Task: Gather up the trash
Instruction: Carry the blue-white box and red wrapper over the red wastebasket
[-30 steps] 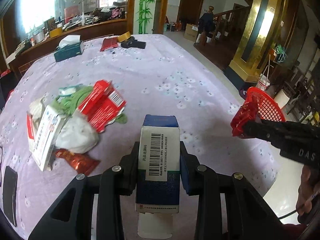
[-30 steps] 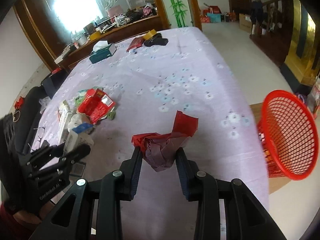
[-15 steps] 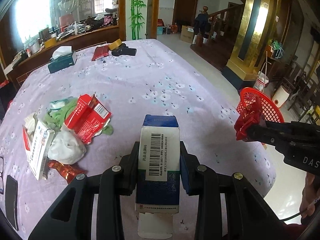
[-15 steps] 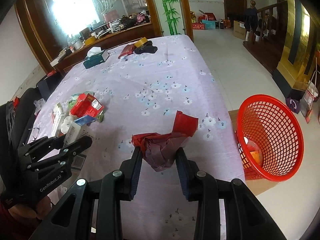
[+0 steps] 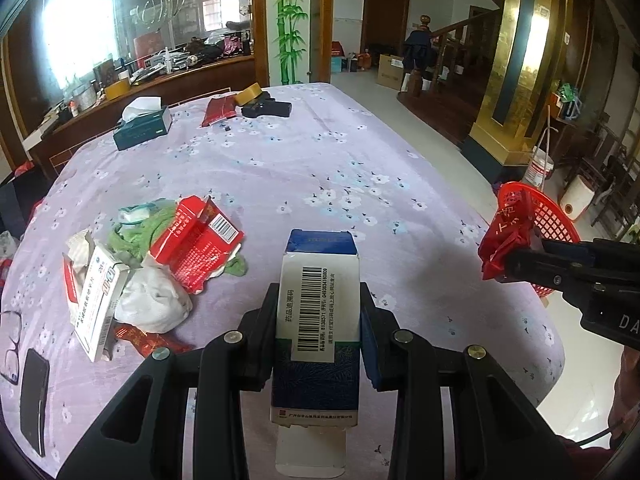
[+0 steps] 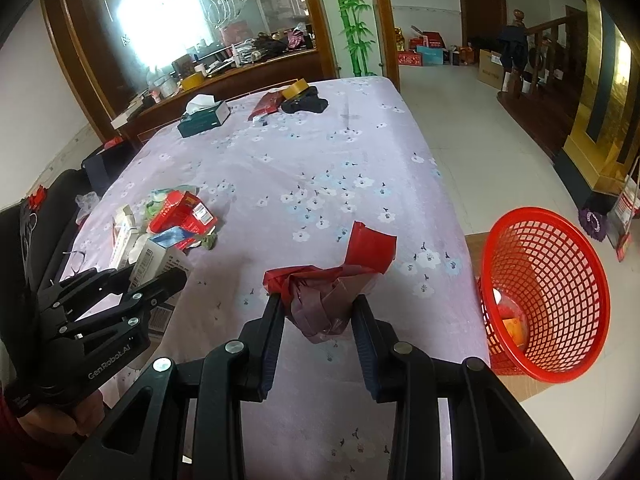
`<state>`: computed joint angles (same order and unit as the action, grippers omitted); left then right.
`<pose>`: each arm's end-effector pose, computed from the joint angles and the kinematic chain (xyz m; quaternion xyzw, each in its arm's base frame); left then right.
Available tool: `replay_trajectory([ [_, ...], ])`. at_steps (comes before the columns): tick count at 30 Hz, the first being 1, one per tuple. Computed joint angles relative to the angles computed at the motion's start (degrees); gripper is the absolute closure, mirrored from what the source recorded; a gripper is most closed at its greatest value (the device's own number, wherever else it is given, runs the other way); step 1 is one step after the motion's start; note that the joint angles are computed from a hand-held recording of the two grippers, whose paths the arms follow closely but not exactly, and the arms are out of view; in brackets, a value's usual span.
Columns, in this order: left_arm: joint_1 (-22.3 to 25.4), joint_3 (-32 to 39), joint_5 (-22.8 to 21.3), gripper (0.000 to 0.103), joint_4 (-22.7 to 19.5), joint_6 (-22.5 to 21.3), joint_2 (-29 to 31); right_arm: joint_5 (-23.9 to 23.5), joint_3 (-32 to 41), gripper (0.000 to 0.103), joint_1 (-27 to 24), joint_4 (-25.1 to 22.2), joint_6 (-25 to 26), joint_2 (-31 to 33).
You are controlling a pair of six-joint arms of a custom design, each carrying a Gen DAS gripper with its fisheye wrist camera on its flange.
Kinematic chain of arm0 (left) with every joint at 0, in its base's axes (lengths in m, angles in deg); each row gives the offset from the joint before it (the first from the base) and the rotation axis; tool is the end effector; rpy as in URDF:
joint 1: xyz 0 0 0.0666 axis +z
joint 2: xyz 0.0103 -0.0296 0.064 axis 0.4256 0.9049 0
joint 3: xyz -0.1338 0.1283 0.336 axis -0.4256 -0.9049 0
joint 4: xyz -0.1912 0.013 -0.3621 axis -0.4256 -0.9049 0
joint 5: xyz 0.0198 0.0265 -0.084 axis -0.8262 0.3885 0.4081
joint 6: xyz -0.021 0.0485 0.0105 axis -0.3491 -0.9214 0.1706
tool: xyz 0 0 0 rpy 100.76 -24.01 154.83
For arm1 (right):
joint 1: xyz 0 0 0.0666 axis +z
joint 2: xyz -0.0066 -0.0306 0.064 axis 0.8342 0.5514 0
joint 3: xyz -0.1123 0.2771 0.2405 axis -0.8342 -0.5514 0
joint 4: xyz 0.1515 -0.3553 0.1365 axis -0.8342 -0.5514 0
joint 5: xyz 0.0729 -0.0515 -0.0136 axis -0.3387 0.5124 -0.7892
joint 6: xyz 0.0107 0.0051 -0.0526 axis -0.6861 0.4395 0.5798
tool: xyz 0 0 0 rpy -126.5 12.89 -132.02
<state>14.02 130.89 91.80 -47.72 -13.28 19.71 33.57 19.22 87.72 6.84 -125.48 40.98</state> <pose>0.4309 -0.0934 0.3864 0.2336 0.9070 -0.0971 0.3367 0.3703 0.2134 0.4038 0.0871 0.9372 0.0796 0.3281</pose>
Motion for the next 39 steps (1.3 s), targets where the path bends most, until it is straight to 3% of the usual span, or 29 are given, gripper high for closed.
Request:
replay_trajectory([
  [17,-1.6,1.5,-1.3,0.069,-0.6,-0.5,1.3,-0.5,-0.3,0.066,-1.0,0.7,-0.4,-0.9],
  [39,-6.5,4.5,-2.4,0.069,-1.4,-0.7,3.6,-0.2,-4.6,0.066,-4.2,0.0,-3.5,-6.6],
])
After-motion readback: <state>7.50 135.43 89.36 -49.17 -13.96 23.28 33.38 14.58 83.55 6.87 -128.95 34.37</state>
